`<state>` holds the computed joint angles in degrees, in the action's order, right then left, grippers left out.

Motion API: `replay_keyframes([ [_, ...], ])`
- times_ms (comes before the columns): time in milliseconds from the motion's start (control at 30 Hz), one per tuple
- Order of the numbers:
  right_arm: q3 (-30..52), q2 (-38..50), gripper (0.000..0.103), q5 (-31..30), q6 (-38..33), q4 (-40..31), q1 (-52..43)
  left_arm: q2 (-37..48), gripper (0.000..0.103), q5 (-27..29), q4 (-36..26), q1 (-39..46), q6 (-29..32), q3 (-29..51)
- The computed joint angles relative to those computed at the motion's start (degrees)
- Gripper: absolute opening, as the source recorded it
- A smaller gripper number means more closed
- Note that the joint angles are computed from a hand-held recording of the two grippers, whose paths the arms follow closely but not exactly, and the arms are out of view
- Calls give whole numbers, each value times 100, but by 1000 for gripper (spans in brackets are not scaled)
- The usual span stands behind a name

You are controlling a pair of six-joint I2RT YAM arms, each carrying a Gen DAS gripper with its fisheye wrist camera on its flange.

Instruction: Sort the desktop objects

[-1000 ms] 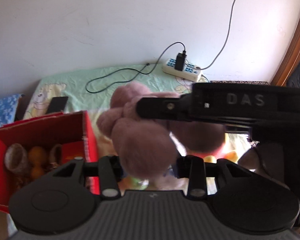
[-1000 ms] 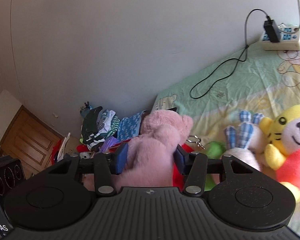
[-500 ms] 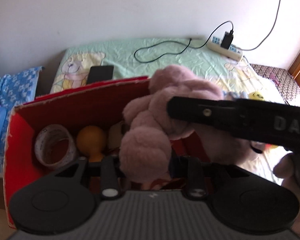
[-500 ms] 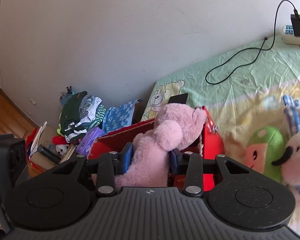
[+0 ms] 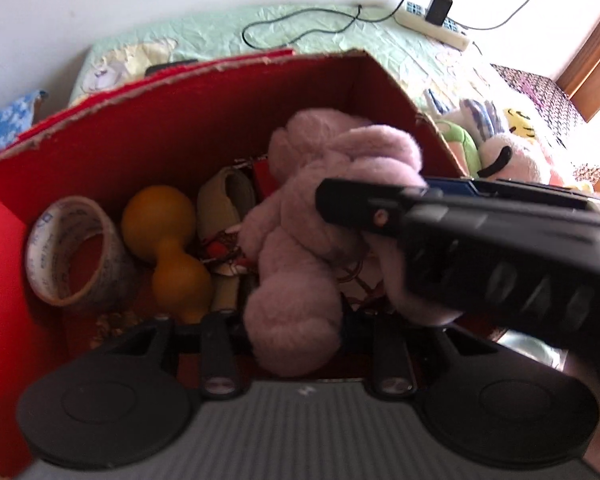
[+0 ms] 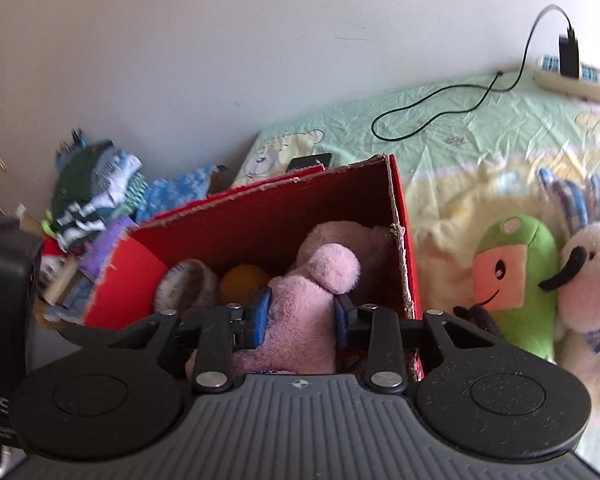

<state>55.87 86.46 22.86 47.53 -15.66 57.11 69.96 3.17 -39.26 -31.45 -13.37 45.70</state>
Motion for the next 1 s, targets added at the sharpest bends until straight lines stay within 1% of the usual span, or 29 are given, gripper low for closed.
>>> replay_keyframes([
  [67,139,80,34,65,-33,-232,24,81,35,126,18,75,55,19],
  [133,169,7,36,175,163,-442,24,56,40,174,28,99,110,-10],
  [167,155,-70,38,212,247,-506,11,55,42,226,50,126,151,-19],
  [200,89,-189,41,246,344,-516,-15,31,42,247,60,123,152,-33],
  [267,-53,-408,41,245,496,-428,-47,56,43,324,65,147,155,-18],
  [333,25,-421,40,306,457,-463,-20,115,43,504,79,194,131,9],
  [367,86,-394,38,364,443,-496,10,143,43,547,92,186,110,28],
  [400,122,-373,33,407,442,-518,33,160,43,547,107,156,107,44],
  [467,150,-327,29,390,475,-512,32,248,44,526,101,82,87,144],
  [500,125,-328,28,369,518,-488,25,309,46,519,105,53,73,196],
  [533,93,-338,28,337,583,-468,4,364,48,498,120,12,45,227],
  [633,-19,-399,28,368,803,-449,-14,536,48,377,132,-117,-20,347],
  [733,-156,-531,28,464,997,-400,3,695,48,384,161,-181,-85,466],
  [833,-235,-638,28,537,1051,-389,19,702,47,346,144,-212,-100,480],
  [1000,-272,-659,28,783,995,-399,172,550,48,583,34,-40,-31,472],
])
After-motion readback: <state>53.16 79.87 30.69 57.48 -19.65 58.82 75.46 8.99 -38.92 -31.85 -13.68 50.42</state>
